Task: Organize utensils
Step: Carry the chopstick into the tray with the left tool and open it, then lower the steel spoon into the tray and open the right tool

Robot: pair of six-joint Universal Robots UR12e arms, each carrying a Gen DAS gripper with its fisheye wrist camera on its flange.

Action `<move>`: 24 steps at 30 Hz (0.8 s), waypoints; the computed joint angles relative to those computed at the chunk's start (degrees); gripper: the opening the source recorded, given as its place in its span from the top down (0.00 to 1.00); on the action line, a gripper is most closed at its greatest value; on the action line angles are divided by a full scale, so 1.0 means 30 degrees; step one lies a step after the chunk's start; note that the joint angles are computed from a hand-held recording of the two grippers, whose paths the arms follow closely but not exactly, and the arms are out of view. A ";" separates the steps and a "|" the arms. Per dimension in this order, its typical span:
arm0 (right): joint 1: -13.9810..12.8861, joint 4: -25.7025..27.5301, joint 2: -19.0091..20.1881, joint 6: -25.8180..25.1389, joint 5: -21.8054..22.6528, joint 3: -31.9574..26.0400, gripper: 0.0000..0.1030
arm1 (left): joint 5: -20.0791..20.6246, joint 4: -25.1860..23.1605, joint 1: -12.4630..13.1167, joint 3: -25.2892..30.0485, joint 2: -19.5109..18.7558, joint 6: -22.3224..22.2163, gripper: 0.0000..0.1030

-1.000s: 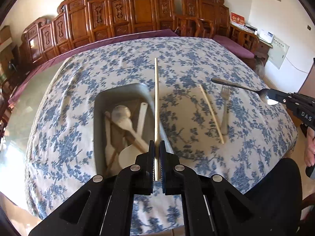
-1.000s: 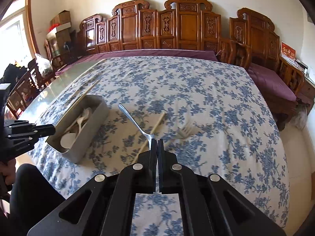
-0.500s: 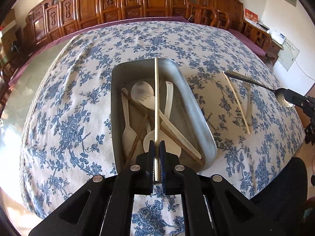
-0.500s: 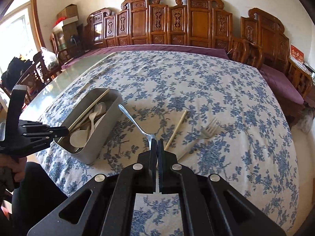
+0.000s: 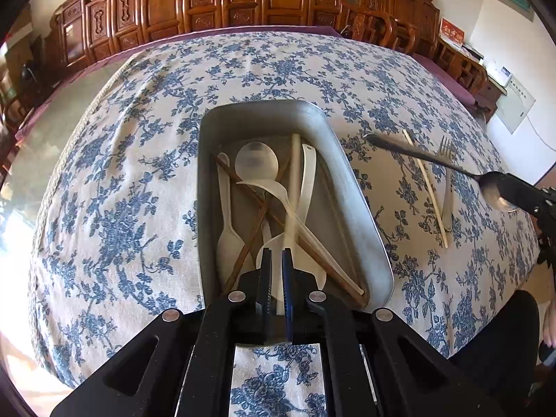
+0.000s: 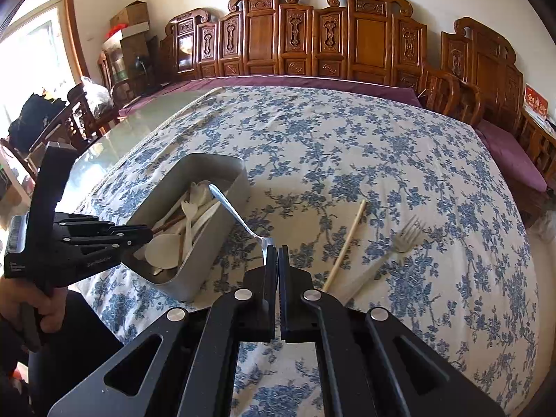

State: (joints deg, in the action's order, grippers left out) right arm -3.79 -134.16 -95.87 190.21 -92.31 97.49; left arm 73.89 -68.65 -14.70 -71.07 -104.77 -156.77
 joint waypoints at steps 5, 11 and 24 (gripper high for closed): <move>0.0400 0.0031 0.0518 0.0223 -0.0145 -0.0400 0.98 | -0.0324 0.0239 0.0388 -0.0055 0.0215 0.0011 0.95; 0.1018 0.0300 0.1417 0.0518 -0.0738 -0.1241 0.98 | -0.0400 0.1021 0.0837 -0.0373 0.0569 0.0002 0.95; 0.1908 0.1349 0.3667 0.1815 -0.2189 -0.3528 0.98 | -0.0541 0.1470 0.1409 -0.0167 0.0496 -0.0425 0.94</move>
